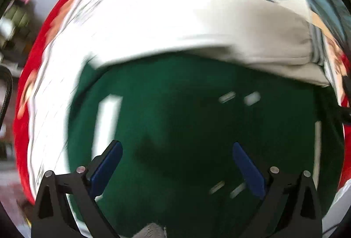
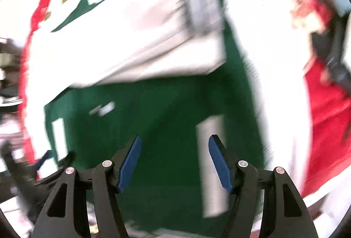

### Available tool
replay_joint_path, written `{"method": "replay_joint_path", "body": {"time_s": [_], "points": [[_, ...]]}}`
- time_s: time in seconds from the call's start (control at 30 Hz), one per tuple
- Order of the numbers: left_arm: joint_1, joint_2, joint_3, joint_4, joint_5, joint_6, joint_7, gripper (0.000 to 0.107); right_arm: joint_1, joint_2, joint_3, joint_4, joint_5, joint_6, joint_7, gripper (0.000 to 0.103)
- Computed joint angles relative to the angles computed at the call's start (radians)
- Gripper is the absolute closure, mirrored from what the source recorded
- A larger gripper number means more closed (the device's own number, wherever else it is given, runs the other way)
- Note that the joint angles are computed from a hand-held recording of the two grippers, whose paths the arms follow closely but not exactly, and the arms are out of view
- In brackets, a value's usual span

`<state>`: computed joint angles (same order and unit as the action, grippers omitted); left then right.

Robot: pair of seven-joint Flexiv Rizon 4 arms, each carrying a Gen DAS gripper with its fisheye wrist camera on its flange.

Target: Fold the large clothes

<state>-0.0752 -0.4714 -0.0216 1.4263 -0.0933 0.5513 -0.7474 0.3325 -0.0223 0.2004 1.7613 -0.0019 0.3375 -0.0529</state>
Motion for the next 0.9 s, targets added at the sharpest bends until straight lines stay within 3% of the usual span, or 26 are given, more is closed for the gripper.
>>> {"method": "replay_joint_path", "body": {"time_s": [0.13, 0.2, 0.23, 0.3, 0.4, 0.53, 0.63, 0.7, 0.73, 0.83, 0.9], "points": [[-0.113, -0.003, -0.004, 0.113, 0.107, 0.224, -0.054, 0.004, -0.037, -0.02, -0.026, 0.026, 0.021, -0.073, -0.176, 0.039], [-0.155, -0.027, 0.017, 0.108, 0.177, 0.252, -0.1, 0.004, -0.061, -0.011, -0.033, 0.071, 0.033, -0.041, -0.251, 0.06], [-0.158, -0.039, 0.022, 0.103, 0.186, 0.262, -0.114, 0.004, -0.06, 0.004, -0.043, 0.096, 0.029, -0.018, -0.25, 0.065], [-0.153, -0.05, 0.015, 0.096, 0.172, 0.268, -0.133, 0.004, -0.101, 0.09, -0.031, 0.2, 0.043, 0.096, -0.179, 0.073], [-0.155, -0.058, 0.017, 0.077, 0.176, 0.255, -0.148, 0.004, -0.145, 0.234, -0.005, 0.356, 0.018, 0.232, 0.012, 0.075], [-0.124, -0.081, 0.012, 0.018, 0.151, 0.195, -0.116, 0.004, -0.215, 0.422, 0.078, 0.585, 0.018, 0.435, 0.365, 0.075], [-0.117, -0.132, 0.013, -0.069, 0.146, 0.153, -0.103, 0.004, -0.188, 0.38, 0.104, 0.689, -0.017, 0.654, 0.6, 0.078], [-0.121, -0.136, 0.028, -0.1, 0.157, 0.12, -0.119, 0.004, -0.162, 0.362, 0.068, 0.65, 0.026, 0.603, 0.524, 0.077], [-0.118, -0.139, 0.036, -0.125, 0.159, 0.099, -0.132, 0.004, -0.116, 0.359, 0.013, 0.599, 0.057, 0.512, 0.404, 0.074], [-0.072, -0.163, 0.052, -0.232, 0.13, 0.027, -0.172, 0.004, -0.082, 0.339, -0.036, 0.496, 0.078, 0.35, 0.204, 0.065], [-0.05, -0.198, 0.077, -0.311, 0.156, 0.045, -0.199, 0.004, -0.081, 0.329, -0.038, 0.444, 0.064, 0.275, 0.11, 0.042]]}}
